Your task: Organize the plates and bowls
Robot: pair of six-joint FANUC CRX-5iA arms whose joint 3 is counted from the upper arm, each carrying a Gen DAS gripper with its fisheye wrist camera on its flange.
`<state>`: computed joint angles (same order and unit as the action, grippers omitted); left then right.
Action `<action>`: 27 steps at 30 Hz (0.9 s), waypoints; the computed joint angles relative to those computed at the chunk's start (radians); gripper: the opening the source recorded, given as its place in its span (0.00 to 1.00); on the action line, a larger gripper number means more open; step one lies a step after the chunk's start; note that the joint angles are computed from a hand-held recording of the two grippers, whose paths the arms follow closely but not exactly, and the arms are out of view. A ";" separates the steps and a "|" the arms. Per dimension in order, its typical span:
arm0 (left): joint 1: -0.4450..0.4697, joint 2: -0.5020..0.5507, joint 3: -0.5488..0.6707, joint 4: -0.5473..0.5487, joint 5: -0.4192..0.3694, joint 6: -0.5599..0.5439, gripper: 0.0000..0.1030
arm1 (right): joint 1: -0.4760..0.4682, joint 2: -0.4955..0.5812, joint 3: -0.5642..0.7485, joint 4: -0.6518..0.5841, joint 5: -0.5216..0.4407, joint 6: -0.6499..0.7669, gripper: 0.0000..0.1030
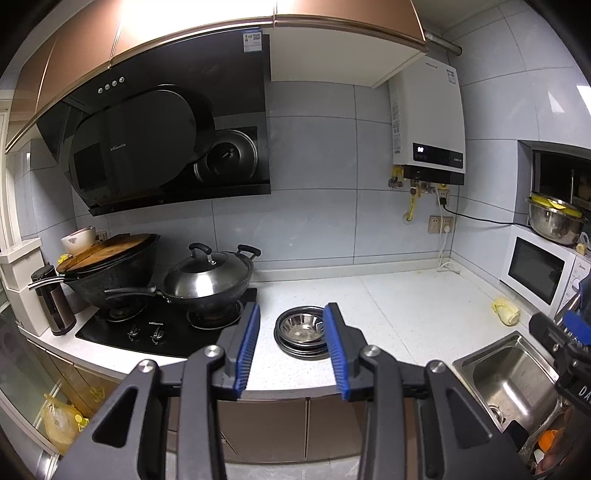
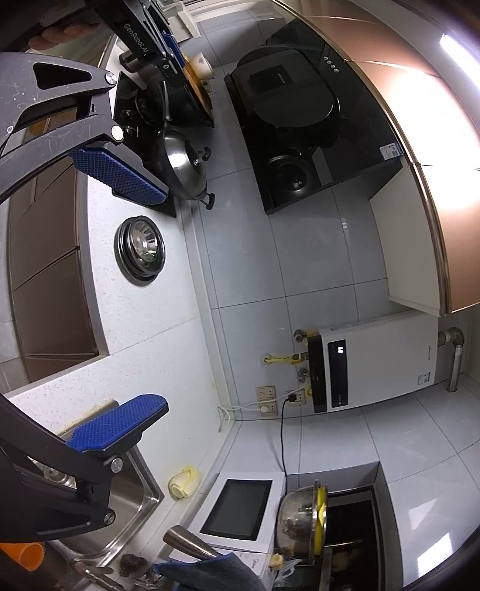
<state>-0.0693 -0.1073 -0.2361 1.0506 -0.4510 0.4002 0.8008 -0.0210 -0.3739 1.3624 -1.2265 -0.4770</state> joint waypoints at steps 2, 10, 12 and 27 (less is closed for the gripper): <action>0.002 0.005 0.002 0.004 -0.003 0.002 0.33 | 0.001 0.005 0.004 -0.009 -0.001 0.005 0.99; 0.012 0.017 0.019 -0.051 -0.010 0.053 0.33 | 0.002 0.007 0.004 -0.023 0.005 0.017 0.99; 0.010 0.014 0.017 -0.064 -0.004 0.066 0.33 | 0.002 0.005 0.002 -0.025 0.009 0.019 0.99; 0.013 0.014 0.021 -0.066 -0.023 0.076 0.33 | 0.004 0.012 0.010 -0.067 0.006 0.034 0.99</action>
<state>-0.0563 -0.0933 -0.2151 0.9841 -0.4741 0.4761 0.8050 -0.0092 -0.3639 1.2950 -1.2204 -0.4430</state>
